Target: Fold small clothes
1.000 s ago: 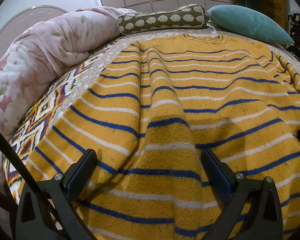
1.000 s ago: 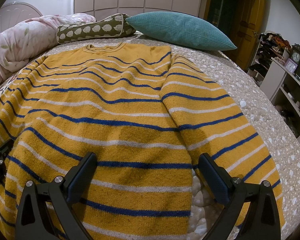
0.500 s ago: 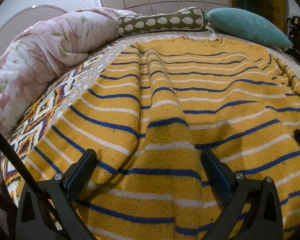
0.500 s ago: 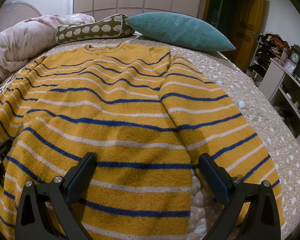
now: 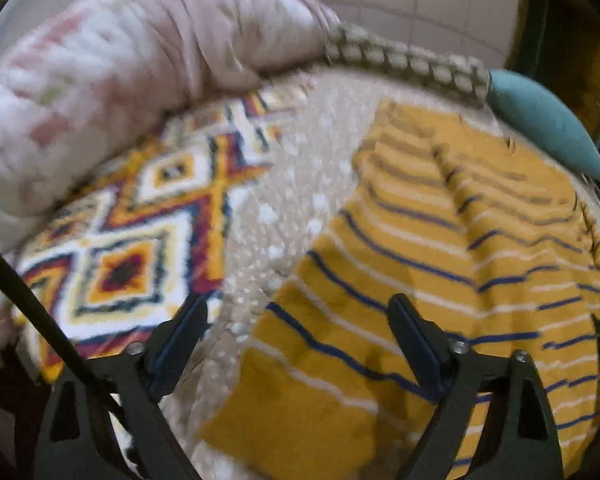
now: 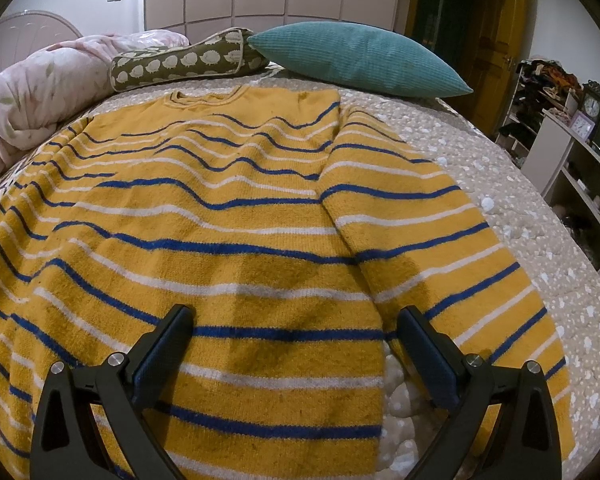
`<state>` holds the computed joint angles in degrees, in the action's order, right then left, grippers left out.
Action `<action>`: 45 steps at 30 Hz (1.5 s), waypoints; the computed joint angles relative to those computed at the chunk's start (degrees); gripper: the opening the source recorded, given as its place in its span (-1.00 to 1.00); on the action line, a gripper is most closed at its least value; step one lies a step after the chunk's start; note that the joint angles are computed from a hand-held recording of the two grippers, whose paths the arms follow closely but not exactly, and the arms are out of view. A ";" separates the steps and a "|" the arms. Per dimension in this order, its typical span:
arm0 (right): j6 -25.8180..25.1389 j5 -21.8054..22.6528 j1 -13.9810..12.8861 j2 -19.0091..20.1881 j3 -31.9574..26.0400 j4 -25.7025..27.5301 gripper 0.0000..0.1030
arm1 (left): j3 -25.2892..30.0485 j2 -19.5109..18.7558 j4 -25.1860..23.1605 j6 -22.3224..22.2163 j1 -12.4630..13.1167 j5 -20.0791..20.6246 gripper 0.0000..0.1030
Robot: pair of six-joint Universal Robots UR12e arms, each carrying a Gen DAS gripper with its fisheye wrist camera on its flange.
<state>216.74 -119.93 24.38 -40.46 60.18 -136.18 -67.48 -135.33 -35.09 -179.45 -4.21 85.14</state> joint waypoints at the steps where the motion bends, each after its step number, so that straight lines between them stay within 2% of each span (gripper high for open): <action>1: 0.23 0.29 -0.02 -0.02 -0.03 0.06 0.99 | 1.25 -0.68 -2.82 0.24 0.16 -0.91 -0.47; 2: 0.41 0.58 -0.04 -0.06 0.01 0.00 0.99 | 1.71 -1.11 -3.23 -0.25 0.27 -0.89 -0.59; 3: 0.54 0.67 -0.04 -0.09 0.02 0.05 0.99 | 1.20 -0.92 -1.25 -0.85 0.50 -1.35 -0.81; 4: 0.52 0.66 -0.04 -0.10 0.03 0.08 0.99 | 1.24 -0.79 -0.98 -0.59 0.54 -0.97 -0.93; 5: 0.48 0.60 -0.03 -0.11 0.04 0.11 0.99 | 1.51 -0.71 -0.57 -0.93 0.49 0.50 -0.93; 7: 0.43 0.29 0.03 -0.07 -0.02 0.30 0.99 | 2.19 -1.16 4.09 -2.03 0.03 9.85 -0.93; 9: 0.32 -0.06 0.07 -0.03 -0.09 0.48 0.99 | 3.66 -2.02 6.56 -3.01 -0.05 17.02 -0.93; 10: 0.25 -0.28 0.10 -0.02 -0.11 0.53 0.99 | 4.80 -2.43 6.26 -3.82 0.18 19.21 -0.92; 11: 0.19 -0.52 0.13 0.06 -0.23 0.67 0.99 | 5.83 -2.66 5.23 -4.41 0.48 19.52 -0.91; 13: 0.18 -0.52 0.13 0.08 -0.28 0.75 0.99 | 6.23 -2.39 4.56 -5.56 1.02 17.49 -0.82; 15: 0.16 -0.53 0.13 0.09 -0.29 0.74 0.99 | 3.88 -0.92 6.86 -5.92 1.26 13.98 -0.56; 17: 0.15 -0.52 0.13 0.08 -0.27 0.75 0.99 | 1.43 0.48 8.69 -4.46 0.72 10.13 -0.05; 19: 0.15 -0.52 0.13 0.08 -0.27 0.75 0.99 | -1.04 1.61 11.38 -3.24 0.26 6.45 0.13; 23: 0.14 -0.51 0.13 0.06 -0.24 0.66 0.99 | -3.00 2.21 10.31 2.70 -2.27 -1.53 0.19; 26: 0.18 -0.57 0.15 0.11 -0.37 0.78 0.99 | -2.58 1.52 7.09 5.97 -4.52 -2.71 0.19; 29: 0.19 -0.53 0.16 0.05 -0.25 0.58 0.99 | -2.10 0.66 5.71 7.61 -5.73 -4.97 0.24; 30: 0.18 -0.51 0.14 -0.01 -0.12 0.42 0.99 | -1.93 0.16 5.92 8.12 -6.31 -4.00 0.29; 34: 0.17 -0.33 0.10 -0.14 0.19 -0.15 0.99 | -1.88 -2.16 9.63 8.30 -7.79 2.11 0.85; 35: 0.14 -0.37 0.09 -0.15 0.23 -0.22 0.99 | -2.45 -2.18 11.30 7.09 -7.60 1.42 0.86; 38: -0.24 0.00 0.02 -0.27 0.58 -0.93 0.99 | -2.16 -2.24 10.06 6.23 -7.42 1.04 0.92; 39: -0.91 1.04 -0.15 -0.56 1.28 -2.54 0.99 | -2.16 -2.26 10.12 6.18 -7.42 1.10 0.93; 40: -2.13 3.40 -0.50 -1.35 3.09 -6.55 0.78 | -2.29 -2.16 10.30 6.21 -7.48 1.27 0.93; 41: -2.70 6.01 -0.94 -2.58 5.82 -11.88 0.67 | -2.56 -2.11 10.78 6.26 -7.51 1.41 0.93; 42: -2.08 8.50 -1.39 -4.15 8.95 -17.15 0.41 | -2.38 -2.10 10.48 6.30 -7.35 1.13 0.93; 44: -0.19 12.31 -2.16 -7.49 14.65 -24.53 0.37 | -2.46 -2.08 10.95 6.15 -7.34 1.07 0.93; 45: 0.51 11.74 -2.18 -9.06 17.19 -27.27 0.37 | -2.51 -2.07 11.18 6.10 -7.37 1.15 0.93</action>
